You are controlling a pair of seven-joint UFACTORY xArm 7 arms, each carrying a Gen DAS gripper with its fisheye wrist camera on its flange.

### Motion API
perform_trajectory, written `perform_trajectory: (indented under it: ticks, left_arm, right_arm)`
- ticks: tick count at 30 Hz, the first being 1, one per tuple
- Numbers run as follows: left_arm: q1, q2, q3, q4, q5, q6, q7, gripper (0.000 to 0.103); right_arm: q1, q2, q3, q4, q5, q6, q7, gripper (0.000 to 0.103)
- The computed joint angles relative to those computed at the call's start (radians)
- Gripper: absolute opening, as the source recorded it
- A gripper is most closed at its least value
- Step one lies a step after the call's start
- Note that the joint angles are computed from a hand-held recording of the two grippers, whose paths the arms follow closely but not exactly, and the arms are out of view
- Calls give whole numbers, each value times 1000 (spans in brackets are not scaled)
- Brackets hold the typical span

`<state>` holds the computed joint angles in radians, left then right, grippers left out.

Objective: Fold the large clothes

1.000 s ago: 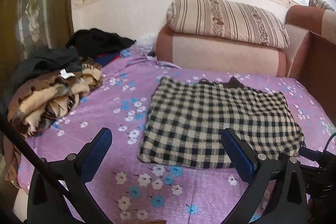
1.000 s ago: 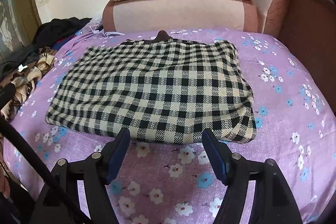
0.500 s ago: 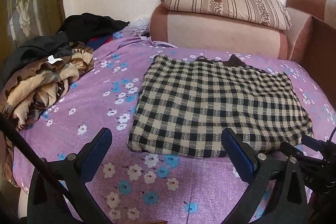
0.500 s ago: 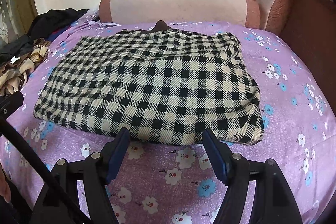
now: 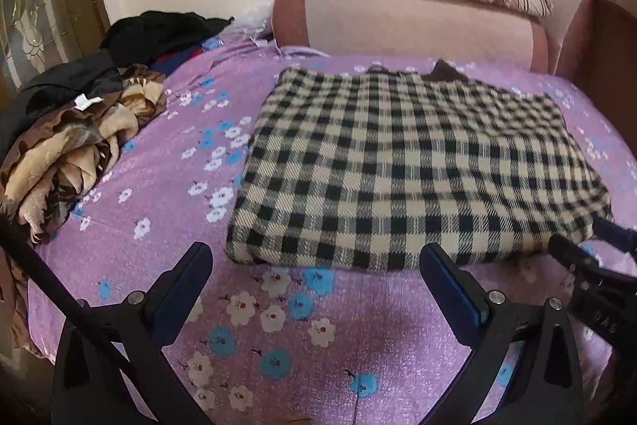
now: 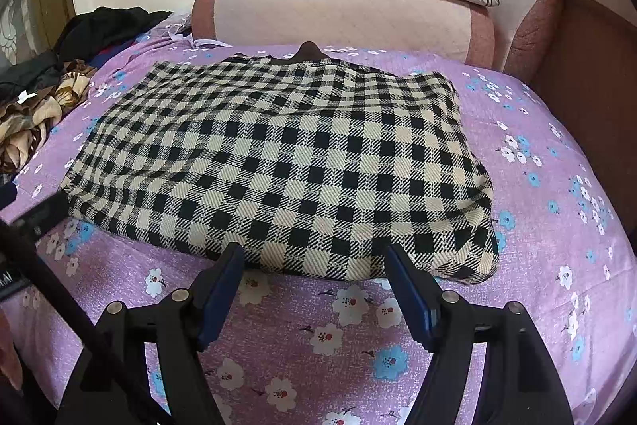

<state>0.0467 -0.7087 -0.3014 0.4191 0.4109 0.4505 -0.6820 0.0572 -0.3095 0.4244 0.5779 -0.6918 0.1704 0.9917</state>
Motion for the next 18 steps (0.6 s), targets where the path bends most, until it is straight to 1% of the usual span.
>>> perform_trajectory:
  ticks: [3,7,13,18]
  left_arm:
    - [-33,45,35,10,-40,25,27,103]
    - [-68,106,73,22,-86,56,58,103]
    - [-94,161,94,26,-116,75,74,103]
    - [-92,163,96,20,-122,65,60,103]
  right_arm:
    - [-6,3,4,2,-9,3,10,77]
    - [2,12,-6,3,-8,9,13,77]
    - [6,11,-14,2,-17,11,26,77]
    - [9,12,-14,2,-25,15,31,78]
